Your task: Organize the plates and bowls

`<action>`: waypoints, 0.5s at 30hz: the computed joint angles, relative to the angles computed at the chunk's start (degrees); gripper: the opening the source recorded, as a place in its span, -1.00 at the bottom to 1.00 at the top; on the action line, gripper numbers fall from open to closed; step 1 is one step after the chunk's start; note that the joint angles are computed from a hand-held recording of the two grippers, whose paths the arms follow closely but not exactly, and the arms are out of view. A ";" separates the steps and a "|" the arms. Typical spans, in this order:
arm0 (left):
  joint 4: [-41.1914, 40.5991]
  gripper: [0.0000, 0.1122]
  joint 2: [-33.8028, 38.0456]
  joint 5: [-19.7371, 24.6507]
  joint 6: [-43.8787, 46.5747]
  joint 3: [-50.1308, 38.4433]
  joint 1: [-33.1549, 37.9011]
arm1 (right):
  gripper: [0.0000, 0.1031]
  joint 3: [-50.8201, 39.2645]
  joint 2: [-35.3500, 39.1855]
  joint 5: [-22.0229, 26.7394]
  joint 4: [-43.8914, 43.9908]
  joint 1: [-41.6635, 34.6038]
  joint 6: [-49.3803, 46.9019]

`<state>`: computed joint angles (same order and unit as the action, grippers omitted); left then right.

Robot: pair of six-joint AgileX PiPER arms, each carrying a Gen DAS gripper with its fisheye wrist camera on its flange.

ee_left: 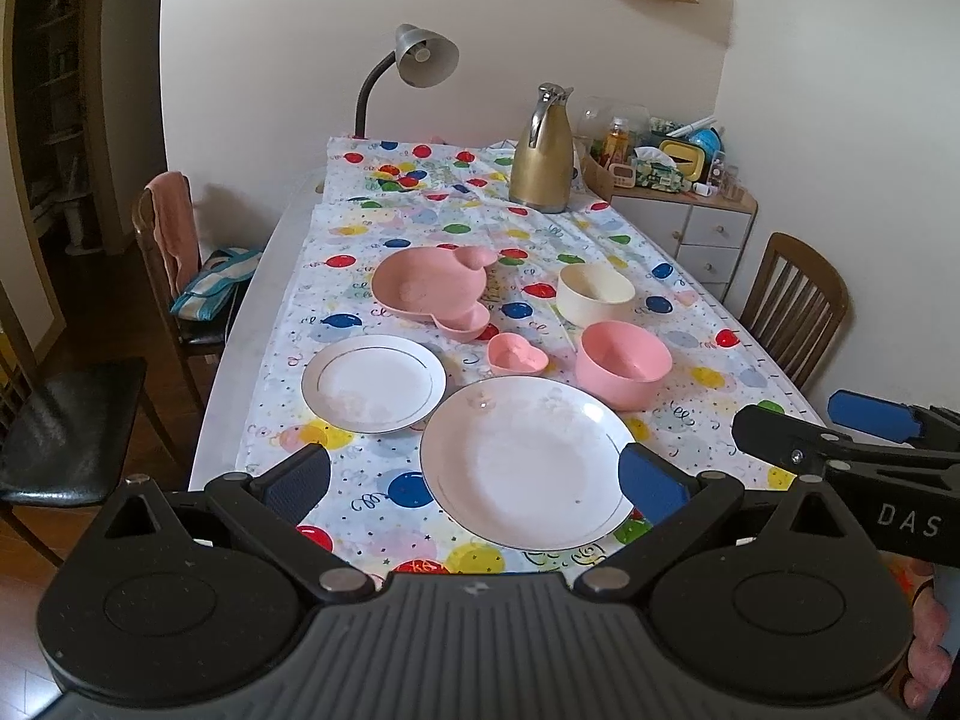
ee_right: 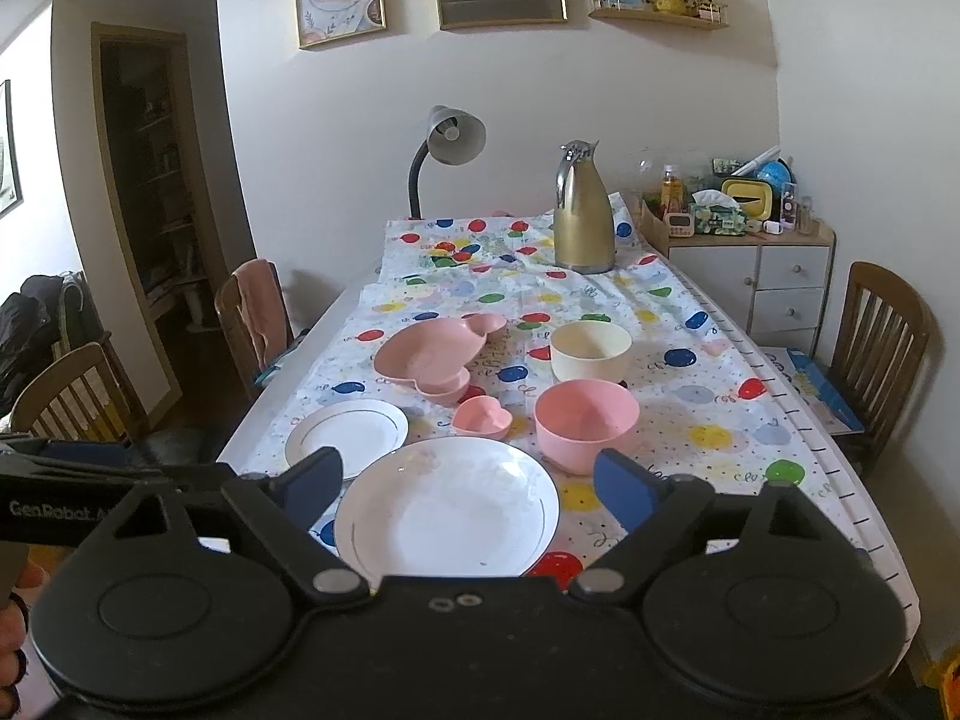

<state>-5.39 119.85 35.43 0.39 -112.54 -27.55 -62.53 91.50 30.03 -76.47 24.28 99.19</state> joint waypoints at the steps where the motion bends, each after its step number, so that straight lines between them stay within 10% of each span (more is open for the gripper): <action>1: 0.16 0.83 0.02 0.07 -0.14 -0.06 -0.03 | 0.74 0.03 -0.08 -0.28 -0.11 -0.23 -0.06; 15: 1.69 0.83 2.33 2.20 -2.11 -4.84 -1.02 | 0.79 0.47 -1.01 -2.44 -0.89 -2.62 -1.03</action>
<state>-3.71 122.18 37.63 -1.72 -117.39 -28.57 -62.07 90.48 27.59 -77.37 21.66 98.16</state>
